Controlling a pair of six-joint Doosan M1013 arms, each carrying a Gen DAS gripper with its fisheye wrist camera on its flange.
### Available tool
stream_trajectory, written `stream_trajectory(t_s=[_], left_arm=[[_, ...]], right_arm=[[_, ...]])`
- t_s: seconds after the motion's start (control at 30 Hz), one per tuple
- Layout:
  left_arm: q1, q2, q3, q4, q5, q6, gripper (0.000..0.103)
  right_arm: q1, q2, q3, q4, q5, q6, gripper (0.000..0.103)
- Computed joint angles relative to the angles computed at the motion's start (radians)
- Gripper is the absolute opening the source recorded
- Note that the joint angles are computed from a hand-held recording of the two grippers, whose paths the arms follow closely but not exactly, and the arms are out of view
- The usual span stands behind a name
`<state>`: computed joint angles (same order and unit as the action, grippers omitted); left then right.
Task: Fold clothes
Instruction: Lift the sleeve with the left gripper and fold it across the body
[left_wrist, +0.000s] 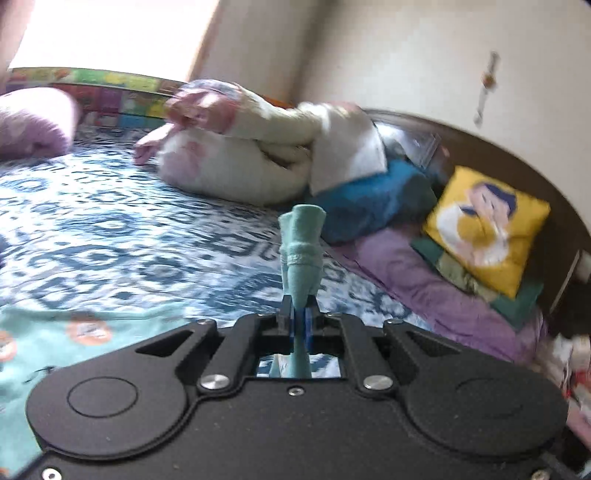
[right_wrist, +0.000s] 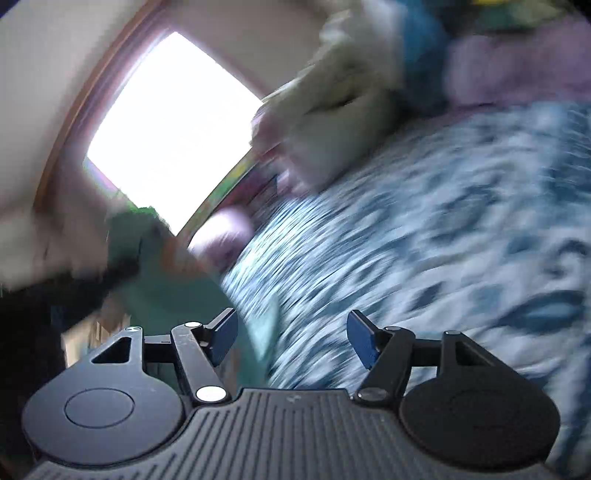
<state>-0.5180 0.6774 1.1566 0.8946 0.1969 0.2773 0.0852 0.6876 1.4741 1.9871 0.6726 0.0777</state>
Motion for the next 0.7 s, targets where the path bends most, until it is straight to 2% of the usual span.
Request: stream_trajectory(t_s=[0.13,0.17,0.27,0.33,0.43,0.5,0.57,0.63,0.7], left_arm=[[0.018,-0.041,0.079,0.214,-0.004,-0.286,0.005],[0.02,-0.054,0.102,0.3,-0.001,-0.383,0.005],[0.028,-0.084,0.161,0.533,-0.004,-0.66,0.005],[0.029,-0.094,0.179,0.576,0.01,-0.704,0.005],[0.032,-0.112,0.215,0.741,0.012,-0.884,0.005],[0.034,-0.125,0.24,0.86,0.022,-1.002,0.005],[0.034,-0.136,0.263,0.923,0.034,-1.064,0.004],[0.035,-0.148,0.288,0.999,0.043,-1.146,0.004],[0.036,-0.162,0.317,1.061,0.059,-1.222,0.004]], right_arm=[[0.06,-0.011,-0.015,-0.151,-0.022,-0.093,0.068],[0.075,-0.013,-0.02,-0.201,-0.043,-0.101,0.068],[0.127,-0.026,-0.013,-0.312,-0.134,-0.19,0.068],[0.157,-0.031,-0.01,-0.393,-0.21,-0.205,0.067],[0.188,-0.038,0.002,-0.492,-0.303,-0.211,0.066],[0.195,-0.044,0.016,-0.467,-0.32,-0.269,0.063],[0.202,-0.049,0.034,-0.35,-0.338,-0.421,0.06],[0.208,-0.05,0.048,-0.235,-0.348,-0.584,0.043],[0.217,-0.056,0.066,-0.141,-0.353,-0.766,0.03]])
